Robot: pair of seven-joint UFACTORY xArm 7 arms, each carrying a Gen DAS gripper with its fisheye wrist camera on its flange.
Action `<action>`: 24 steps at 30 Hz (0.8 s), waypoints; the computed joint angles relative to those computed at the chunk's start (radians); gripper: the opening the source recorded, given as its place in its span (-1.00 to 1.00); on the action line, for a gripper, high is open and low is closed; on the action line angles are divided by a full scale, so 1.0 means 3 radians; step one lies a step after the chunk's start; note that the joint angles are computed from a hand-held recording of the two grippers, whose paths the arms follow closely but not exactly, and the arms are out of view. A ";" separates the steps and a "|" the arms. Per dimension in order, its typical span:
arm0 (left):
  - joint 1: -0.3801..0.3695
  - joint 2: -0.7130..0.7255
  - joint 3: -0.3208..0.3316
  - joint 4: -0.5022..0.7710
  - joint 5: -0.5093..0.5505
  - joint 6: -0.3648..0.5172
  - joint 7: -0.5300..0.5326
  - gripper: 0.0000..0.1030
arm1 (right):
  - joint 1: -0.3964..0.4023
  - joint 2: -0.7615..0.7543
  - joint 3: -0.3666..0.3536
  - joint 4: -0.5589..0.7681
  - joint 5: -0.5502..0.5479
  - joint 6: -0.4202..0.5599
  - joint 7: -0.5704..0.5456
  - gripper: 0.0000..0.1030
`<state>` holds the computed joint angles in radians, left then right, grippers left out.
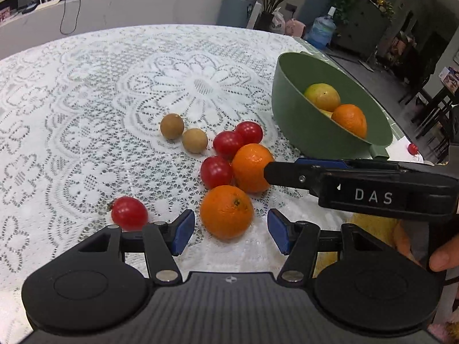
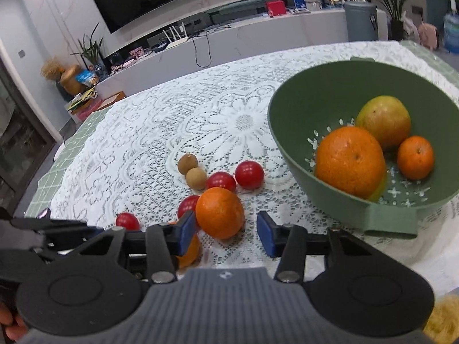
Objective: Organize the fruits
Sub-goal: 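Grasp an orange with the right tool while the left tool grasps another orange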
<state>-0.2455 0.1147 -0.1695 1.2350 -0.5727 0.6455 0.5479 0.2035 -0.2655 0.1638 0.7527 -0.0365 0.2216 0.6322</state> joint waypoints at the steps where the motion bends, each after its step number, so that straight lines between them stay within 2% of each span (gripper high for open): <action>1: -0.0007 0.0011 0.0000 0.0005 0.0028 0.0000 -0.0021 0.34 | 0.0024 0.0025 -0.0024 0.0011 0.0047 -0.0014 -0.0011 -0.11; 6: -0.0032 0.0081 0.0003 0.0057 0.0206 -0.0001 -0.0225 0.34 | 0.0123 0.0126 -0.0114 0.0066 0.0263 -0.0042 -0.0115 -0.11; 14: -0.0007 0.0177 -0.0022 0.0144 0.0255 0.0032 -0.0325 0.24 | 0.0204 0.0311 -0.0158 0.0201 0.0506 -0.0042 -0.0278 -0.11; 22: 0.0014 0.0201 -0.0045 0.0168 0.0222 0.0056 -0.0306 0.17 | 0.0145 0.0382 -0.0117 0.0275 0.0426 0.0085 -0.0205 -0.16; 24: 0.0024 0.0193 -0.0051 0.0164 0.0180 0.0067 -0.0278 0.08 | 0.0153 0.0397 -0.0126 0.0279 0.0464 0.0060 -0.0213 -0.17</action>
